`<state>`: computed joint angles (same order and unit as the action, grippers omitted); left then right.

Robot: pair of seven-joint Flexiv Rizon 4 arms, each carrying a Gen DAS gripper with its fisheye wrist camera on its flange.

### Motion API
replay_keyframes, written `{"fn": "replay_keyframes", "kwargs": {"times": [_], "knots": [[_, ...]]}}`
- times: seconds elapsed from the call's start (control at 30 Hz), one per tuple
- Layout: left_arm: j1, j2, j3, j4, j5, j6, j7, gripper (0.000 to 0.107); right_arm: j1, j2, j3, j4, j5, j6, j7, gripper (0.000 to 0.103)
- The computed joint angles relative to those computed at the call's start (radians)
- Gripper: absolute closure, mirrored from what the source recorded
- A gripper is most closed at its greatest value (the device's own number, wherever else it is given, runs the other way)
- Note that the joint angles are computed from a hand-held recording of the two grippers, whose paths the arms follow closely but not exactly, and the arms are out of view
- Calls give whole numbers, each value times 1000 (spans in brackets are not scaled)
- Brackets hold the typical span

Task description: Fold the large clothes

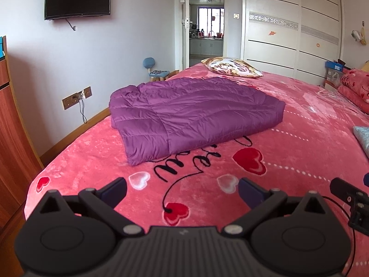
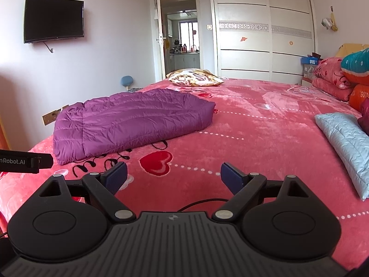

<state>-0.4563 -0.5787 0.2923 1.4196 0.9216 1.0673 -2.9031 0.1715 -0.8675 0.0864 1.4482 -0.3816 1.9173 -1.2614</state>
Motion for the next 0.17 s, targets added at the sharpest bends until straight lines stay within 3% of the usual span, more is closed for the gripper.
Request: {"fn": "replay_keyframes", "kwargs": {"times": [0.17], "knots": [[8, -11, -9, -8, -15, -3, 24, 5, 0, -3, 1, -7, 4, -14, 3, 0]]}}
